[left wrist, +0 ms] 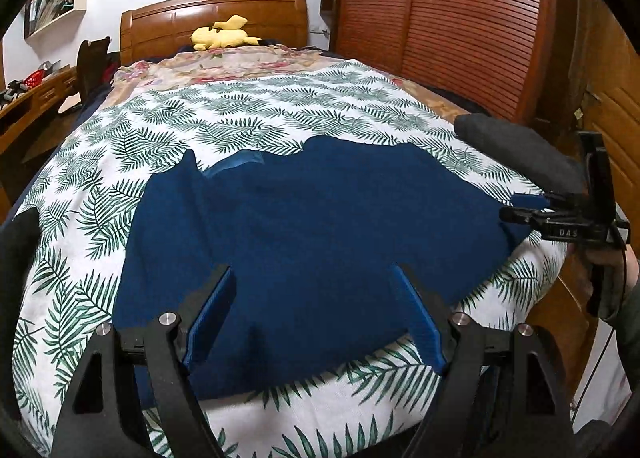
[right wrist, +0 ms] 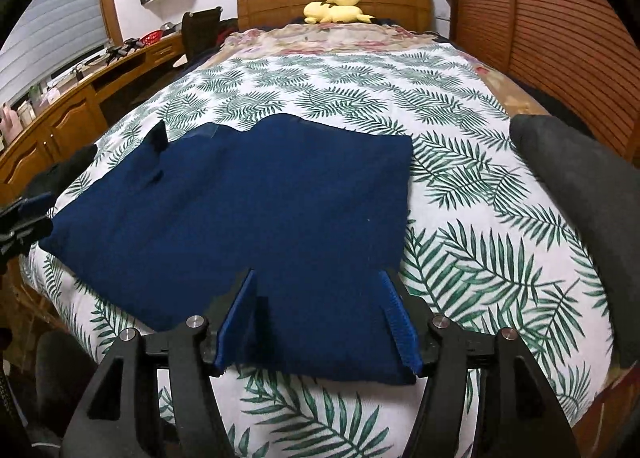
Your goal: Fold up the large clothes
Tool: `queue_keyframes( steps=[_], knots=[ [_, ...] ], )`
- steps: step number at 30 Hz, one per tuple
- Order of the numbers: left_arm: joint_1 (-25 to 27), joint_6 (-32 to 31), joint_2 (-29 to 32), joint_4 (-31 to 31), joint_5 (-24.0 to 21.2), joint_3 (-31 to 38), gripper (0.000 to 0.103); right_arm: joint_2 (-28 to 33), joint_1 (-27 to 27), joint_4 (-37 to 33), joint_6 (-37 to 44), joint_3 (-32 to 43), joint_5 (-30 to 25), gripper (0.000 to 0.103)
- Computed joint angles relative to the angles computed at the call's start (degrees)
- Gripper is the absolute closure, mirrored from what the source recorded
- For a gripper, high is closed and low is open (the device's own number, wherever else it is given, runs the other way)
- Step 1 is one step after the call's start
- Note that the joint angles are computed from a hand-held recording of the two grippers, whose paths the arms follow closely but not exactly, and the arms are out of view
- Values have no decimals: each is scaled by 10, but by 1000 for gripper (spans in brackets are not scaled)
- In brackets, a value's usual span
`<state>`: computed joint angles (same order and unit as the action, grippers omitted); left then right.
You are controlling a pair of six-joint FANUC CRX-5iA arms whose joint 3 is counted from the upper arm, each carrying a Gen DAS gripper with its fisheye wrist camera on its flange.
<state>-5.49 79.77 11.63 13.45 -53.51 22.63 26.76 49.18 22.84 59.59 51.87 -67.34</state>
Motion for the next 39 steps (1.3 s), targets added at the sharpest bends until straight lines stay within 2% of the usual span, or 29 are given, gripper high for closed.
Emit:
queue_keyframes(
  steps=[14, 17, 19, 26, 32, 34, 39],
  knots=[
    [-11, 6, -6, -4, -8, -14, 22, -17, 2, 10, -23, -33, -11, 35],
    [-12, 7, -3, -7, -13, -9, 22, -10, -7, -22, -27, -16, -18, 34],
    [-12, 7, -2, -10, -13, -9, 22, -2, -6, -19, -27, -6, -23, 34],
    [-7, 16, 9, -14, -25, -8, 22, 38, -18, -51, -46, 60, -75, 23],
    [-6, 16, 14, -12, -30, -20, 22, 68, -20, -65, -54, 117, -112, 23],
    [-7, 15, 15, -12, -30, -22, 22, 67, -23, -73, -61, 116, -107, 24],
    [-5, 3, 22, -6, -36, -23, 22, 58, -35, -120, -56, 110, -92, 41]
  ],
)
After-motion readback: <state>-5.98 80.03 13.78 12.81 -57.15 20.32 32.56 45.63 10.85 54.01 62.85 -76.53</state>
